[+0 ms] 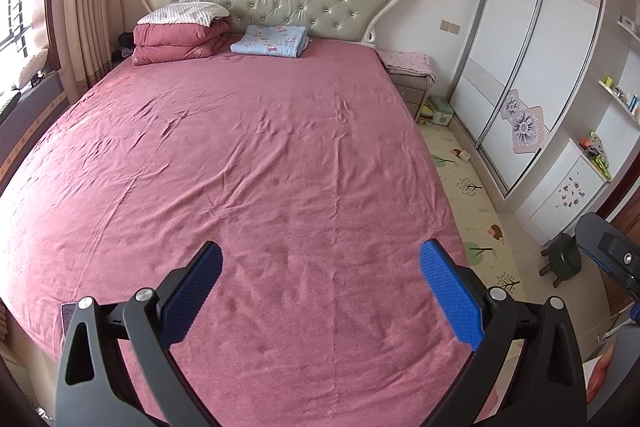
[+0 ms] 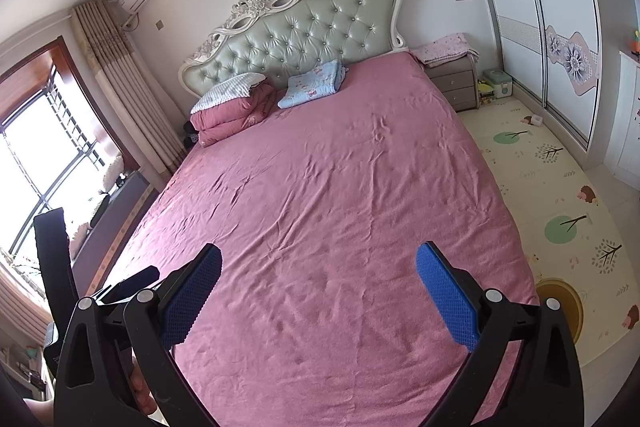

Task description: Collect trash

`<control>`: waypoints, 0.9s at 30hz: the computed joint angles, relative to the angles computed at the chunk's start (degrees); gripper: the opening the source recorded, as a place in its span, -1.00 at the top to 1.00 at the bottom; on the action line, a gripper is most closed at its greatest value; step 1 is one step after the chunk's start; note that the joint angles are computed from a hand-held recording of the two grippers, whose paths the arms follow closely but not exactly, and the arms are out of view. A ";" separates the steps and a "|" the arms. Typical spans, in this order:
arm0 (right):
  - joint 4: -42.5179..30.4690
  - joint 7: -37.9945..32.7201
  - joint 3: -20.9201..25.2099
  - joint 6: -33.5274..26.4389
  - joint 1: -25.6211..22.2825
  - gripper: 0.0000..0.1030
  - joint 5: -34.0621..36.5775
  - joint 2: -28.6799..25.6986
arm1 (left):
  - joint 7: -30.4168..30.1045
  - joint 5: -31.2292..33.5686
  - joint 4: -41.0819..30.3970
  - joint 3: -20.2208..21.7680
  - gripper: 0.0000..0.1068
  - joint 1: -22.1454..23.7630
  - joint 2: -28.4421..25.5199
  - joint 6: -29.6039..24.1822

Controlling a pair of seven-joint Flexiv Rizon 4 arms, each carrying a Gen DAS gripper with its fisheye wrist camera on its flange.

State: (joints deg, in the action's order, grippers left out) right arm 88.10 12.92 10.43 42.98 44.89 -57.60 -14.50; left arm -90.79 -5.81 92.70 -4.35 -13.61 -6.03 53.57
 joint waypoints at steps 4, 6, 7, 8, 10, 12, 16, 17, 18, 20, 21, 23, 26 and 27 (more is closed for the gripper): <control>-0.40 -0.90 -0.07 0.46 -0.17 -0.83 0.48 -0.34 | 0.18 1.23 -0.60 -0.10 -0.85 -0.24 -0.32 -0.02; -0.52 -1.13 -0.16 0.58 -0.17 -0.83 0.64 -0.43 | 0.36 1.12 -0.88 -0.14 -0.85 -0.24 -0.56 -0.29; -0.54 -1.07 -0.21 0.49 -0.09 -0.83 0.56 -0.44 | 0.39 1.02 -0.87 -0.13 -0.85 -0.24 -0.62 -0.28; -0.56 -1.05 -0.25 0.45 -0.05 -0.83 0.53 -0.45 | 0.28 1.12 -0.94 -0.09 -0.85 -0.26 -0.67 -0.36; -0.58 -1.06 -0.25 0.49 -0.04 -0.83 0.67 -0.46 | -0.37 1.57 -0.93 0.08 -0.85 -0.30 -0.65 -0.29; -0.64 -1.10 -0.26 0.53 -0.04 -0.83 0.82 -0.50 | -0.53 1.49 -0.95 0.11 -0.85 -0.24 -0.74 -0.29; -0.80 -1.56 -0.44 1.18 -0.34 -0.83 1.35 -0.68 | -0.75 1.26 -1.25 0.13 -0.85 -0.10 -1.06 -0.97; -0.79 -1.72 -0.47 1.39 -0.46 -0.83 1.54 -0.70 | -0.71 1.15 -1.29 0.12 -0.85 -0.07 -1.12 -1.05; -0.88 -1.82 -0.49 1.42 -0.46 -0.83 1.67 -0.77 | -0.62 0.98 -1.37 0.08 -0.85 -0.05 -1.22 -1.06; -0.65 -1.93 -0.53 1.86 -0.60 -0.83 1.85 -0.78 | -0.49 0.72 -1.46 0.04 -0.85 -0.02 -1.39 -0.91; -0.63 -2.03 -0.55 1.99 -0.66 -0.83 2.00 -0.81 | -0.58 0.89 -1.47 0.10 -0.85 -0.05 -1.36 -1.02; -0.63 -2.22 -0.57 2.19 -0.74 -0.83 2.35 -0.90 | -0.32 0.46 -1.31 0.05 -0.85 -0.03 -1.32 -0.87; -0.46 -2.51 -0.58 2.53 -0.89 -0.83 2.95 -0.94 | 0.02 -0.01 -1.52 -0.04 -0.85 0.02 -1.70 -1.25; -0.46 -2.62 -0.60 2.52 -0.92 -0.83 3.10 -0.92 | -0.16 0.24 -1.69 0.01 -0.85 -0.02 -1.82 -1.40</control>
State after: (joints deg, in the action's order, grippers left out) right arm 87.65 10.30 9.83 45.50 43.97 -54.50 -15.42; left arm -90.95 -5.58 91.01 -4.34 -13.63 -7.85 52.17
